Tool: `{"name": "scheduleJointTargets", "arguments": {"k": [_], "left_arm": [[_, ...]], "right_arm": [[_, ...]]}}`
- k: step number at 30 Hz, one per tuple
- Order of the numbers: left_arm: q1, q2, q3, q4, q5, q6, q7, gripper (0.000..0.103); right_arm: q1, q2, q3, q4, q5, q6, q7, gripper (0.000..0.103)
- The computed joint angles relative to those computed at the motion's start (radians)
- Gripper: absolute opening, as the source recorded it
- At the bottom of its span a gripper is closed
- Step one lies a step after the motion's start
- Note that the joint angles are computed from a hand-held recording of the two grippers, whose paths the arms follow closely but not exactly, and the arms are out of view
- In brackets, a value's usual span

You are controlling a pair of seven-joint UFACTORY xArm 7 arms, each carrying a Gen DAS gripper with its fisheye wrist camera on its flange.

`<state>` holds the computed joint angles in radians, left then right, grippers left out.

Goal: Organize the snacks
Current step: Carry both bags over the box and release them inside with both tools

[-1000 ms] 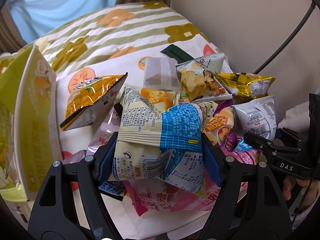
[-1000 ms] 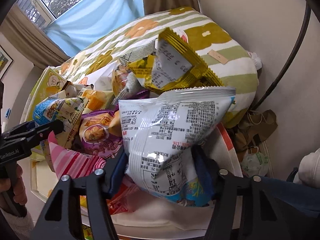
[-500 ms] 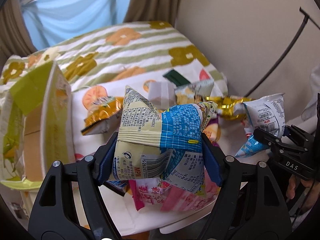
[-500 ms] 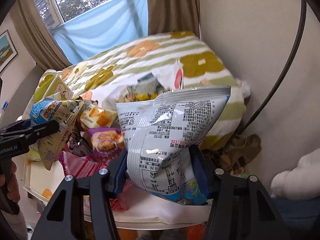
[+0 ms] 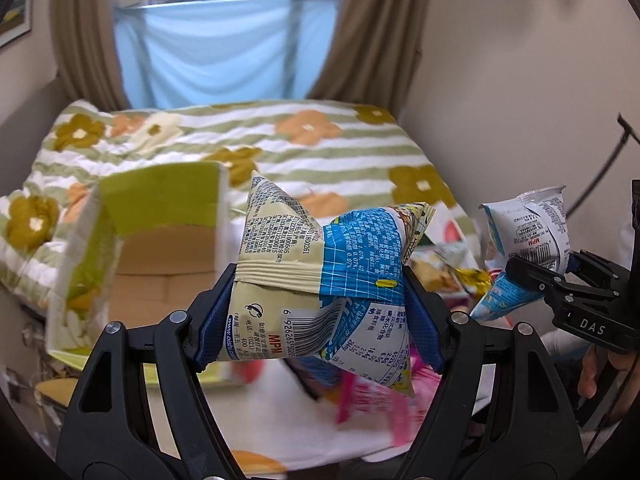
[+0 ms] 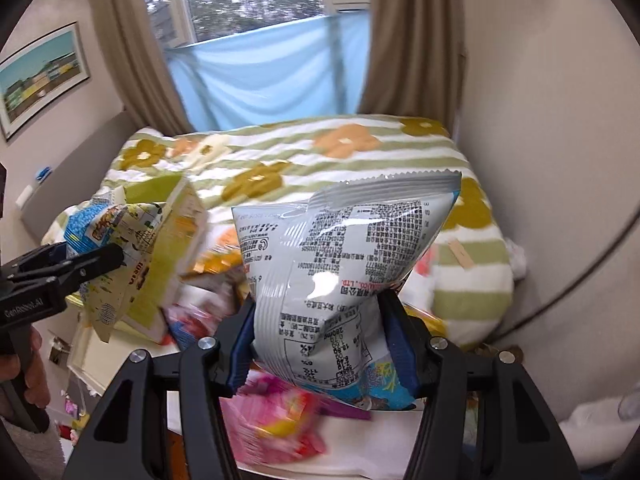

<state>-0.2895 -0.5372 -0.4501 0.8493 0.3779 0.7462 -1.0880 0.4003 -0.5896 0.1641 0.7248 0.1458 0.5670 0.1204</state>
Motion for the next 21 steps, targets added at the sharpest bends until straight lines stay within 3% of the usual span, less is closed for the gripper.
{"name": "scheduleJointTargets", "arguments": {"k": [6,12,15,21], "left_arm": [[0.006,-0.217,0.171,-0.153,-0.07,0.01,0.183,0.073],[0.072,-0.352,0.334,-0.265,-0.134,0.02,0.409,0.073],[0.103,-0.352,0.419,-0.297,-0.161,0.004,0.536,0.073],[0.126,-0.223,0.566,-0.291,-0.245,-0.089,0.784,0.074]], "right_arm": [[0.036,0.194,0.103,0.17,-0.021,-0.05,0.086,0.054],[0.078,0.463,0.198,0.407,-0.168,-0.05,0.272,0.054],[0.129,0.594,0.218,0.539,-0.284,-0.021,0.392,0.054],[0.274,0.787,0.162,0.747,-0.44,0.067,0.565,0.054]]}}
